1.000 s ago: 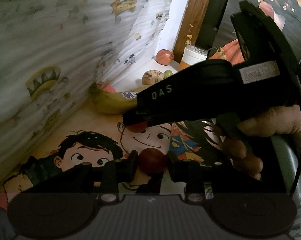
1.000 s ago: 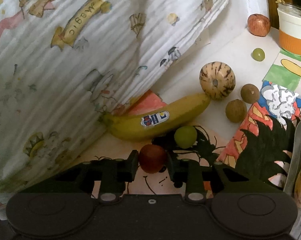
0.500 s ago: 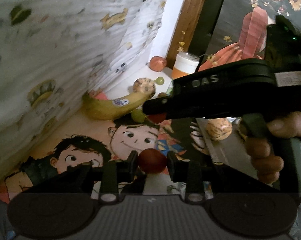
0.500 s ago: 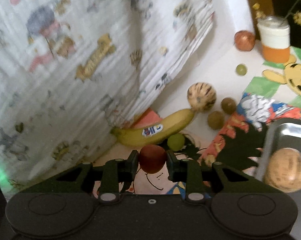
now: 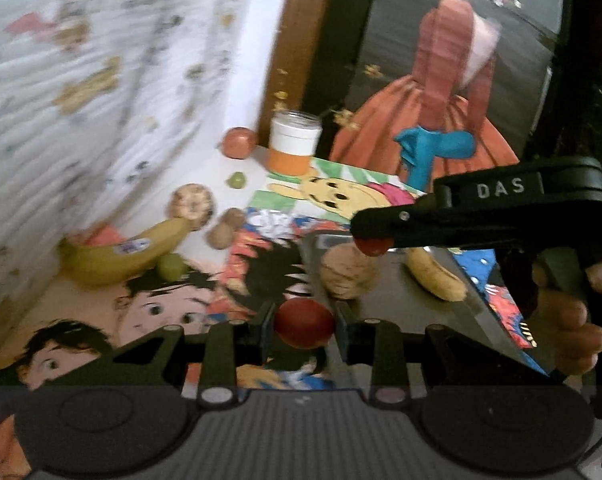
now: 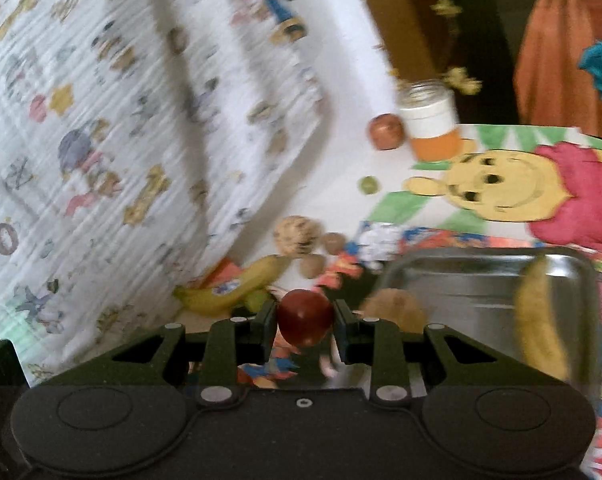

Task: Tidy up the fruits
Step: 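Carry both cherry tomatoes to the tray and release them beside the melon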

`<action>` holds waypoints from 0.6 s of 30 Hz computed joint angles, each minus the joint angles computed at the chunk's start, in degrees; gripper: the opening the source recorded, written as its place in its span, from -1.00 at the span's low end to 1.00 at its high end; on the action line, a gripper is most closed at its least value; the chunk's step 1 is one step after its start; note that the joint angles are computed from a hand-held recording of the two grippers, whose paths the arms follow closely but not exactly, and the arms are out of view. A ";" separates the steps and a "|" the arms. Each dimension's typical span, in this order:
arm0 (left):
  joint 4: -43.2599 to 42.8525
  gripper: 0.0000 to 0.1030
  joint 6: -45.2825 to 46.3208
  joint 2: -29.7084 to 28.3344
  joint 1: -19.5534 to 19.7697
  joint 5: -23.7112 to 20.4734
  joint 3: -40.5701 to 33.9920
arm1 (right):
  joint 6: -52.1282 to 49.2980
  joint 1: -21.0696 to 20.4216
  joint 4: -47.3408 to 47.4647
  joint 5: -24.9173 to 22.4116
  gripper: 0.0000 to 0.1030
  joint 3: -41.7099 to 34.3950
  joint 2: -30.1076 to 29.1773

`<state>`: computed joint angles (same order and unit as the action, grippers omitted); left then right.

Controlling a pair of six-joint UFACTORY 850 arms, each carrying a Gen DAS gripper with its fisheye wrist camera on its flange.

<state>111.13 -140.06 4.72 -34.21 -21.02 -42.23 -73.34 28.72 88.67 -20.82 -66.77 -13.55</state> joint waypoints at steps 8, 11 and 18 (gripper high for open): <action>1.33 -0.32 2.05 -6.20 -1.51 0.48 -5.07 | -2.72 -4.66 1.73 0.38 -0.38 5.56 2.82; 0.97 -0.32 3.57 -8.36 -1.65 0.48 -6.66 | -3.79 -5.55 2.07 0.68 -0.38 6.60 2.76; -2.45 -0.32 8.01 -11.08 -1.77 0.64 -8.49 | -5.73 -6.38 3.49 1.00 -0.38 7.66 1.88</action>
